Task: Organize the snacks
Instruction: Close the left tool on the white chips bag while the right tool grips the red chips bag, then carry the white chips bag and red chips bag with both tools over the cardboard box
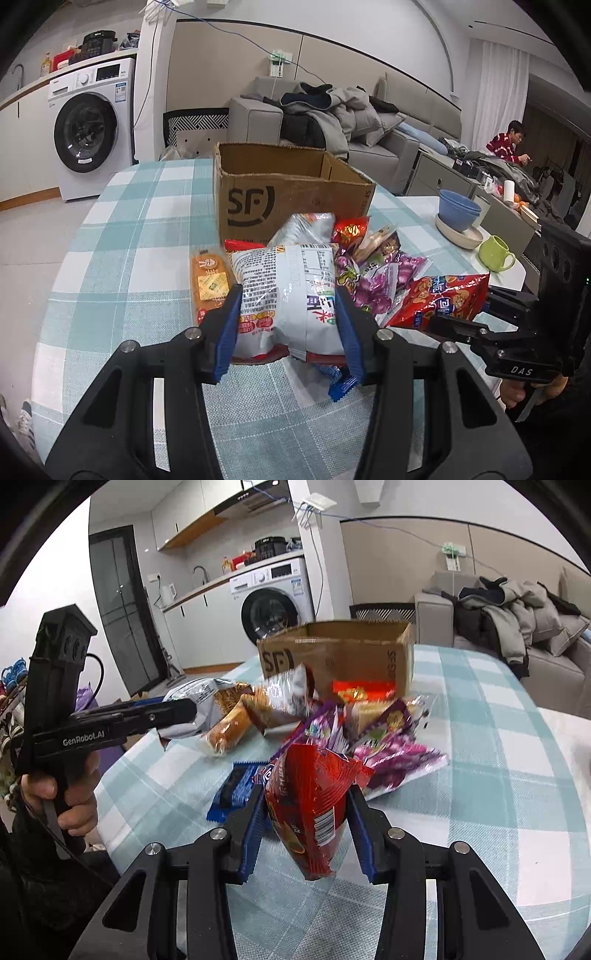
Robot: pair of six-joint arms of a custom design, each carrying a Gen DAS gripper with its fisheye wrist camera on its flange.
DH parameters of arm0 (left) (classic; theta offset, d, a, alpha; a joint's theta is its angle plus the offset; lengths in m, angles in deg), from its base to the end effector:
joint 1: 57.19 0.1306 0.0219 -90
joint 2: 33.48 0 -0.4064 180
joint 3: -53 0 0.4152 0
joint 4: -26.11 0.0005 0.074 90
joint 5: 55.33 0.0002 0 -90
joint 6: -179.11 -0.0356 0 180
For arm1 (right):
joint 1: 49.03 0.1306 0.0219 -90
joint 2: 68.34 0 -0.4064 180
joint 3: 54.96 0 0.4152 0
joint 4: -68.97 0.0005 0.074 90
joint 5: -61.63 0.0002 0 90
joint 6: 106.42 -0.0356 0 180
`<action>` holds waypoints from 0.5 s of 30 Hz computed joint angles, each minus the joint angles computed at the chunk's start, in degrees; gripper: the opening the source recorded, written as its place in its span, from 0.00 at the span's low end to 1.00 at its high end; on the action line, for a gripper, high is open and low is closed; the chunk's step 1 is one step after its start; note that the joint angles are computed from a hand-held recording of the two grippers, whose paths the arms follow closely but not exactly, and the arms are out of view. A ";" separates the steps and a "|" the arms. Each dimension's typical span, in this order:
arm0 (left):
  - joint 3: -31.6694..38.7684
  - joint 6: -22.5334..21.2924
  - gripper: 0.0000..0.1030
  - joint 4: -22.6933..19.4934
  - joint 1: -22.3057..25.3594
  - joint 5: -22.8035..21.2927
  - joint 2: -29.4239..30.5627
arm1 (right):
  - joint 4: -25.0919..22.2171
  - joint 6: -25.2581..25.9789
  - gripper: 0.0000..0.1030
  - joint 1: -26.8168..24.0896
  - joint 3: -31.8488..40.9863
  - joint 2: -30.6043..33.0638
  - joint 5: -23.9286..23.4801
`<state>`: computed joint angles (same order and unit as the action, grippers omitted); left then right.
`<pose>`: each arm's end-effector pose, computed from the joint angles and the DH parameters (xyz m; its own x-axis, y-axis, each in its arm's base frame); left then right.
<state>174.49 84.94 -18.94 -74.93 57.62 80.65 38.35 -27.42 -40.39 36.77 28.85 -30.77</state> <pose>0.6473 -0.2222 0.4892 -0.5390 0.2427 -0.8066 0.6153 0.7674 -0.1802 0.5678 0.0873 0.4296 -0.6066 0.1007 -0.7886 -0.0691 0.9815 0.1784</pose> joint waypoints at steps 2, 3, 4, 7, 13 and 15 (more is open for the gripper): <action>-0.30 0.08 0.44 0.44 0.02 0.37 -0.52 | 0.44 -0.03 0.42 -0.03 -0.14 -0.47 0.33; -0.36 0.22 0.44 0.67 -0.03 0.36 -0.72 | 0.58 -0.01 0.42 -0.07 -0.10 -0.63 0.51; -0.35 0.35 0.44 0.84 -0.13 0.22 -0.85 | 0.82 -0.01 0.42 -0.11 -0.01 -0.81 0.68; -0.64 0.52 0.44 1.41 -0.18 0.20 -1.47 | 1.11 0.14 0.42 -0.17 0.76 -0.91 1.20; 0.01 0.99 0.44 2.16 -0.36 -0.49 -1.98 | 0.93 0.13 0.42 -0.63 2.93 -0.34 2.22; 0.49 1.31 0.44 2.32 -0.41 -0.91 -1.98 | 0.80 0.11 0.42 -0.74 3.85 -0.03 2.63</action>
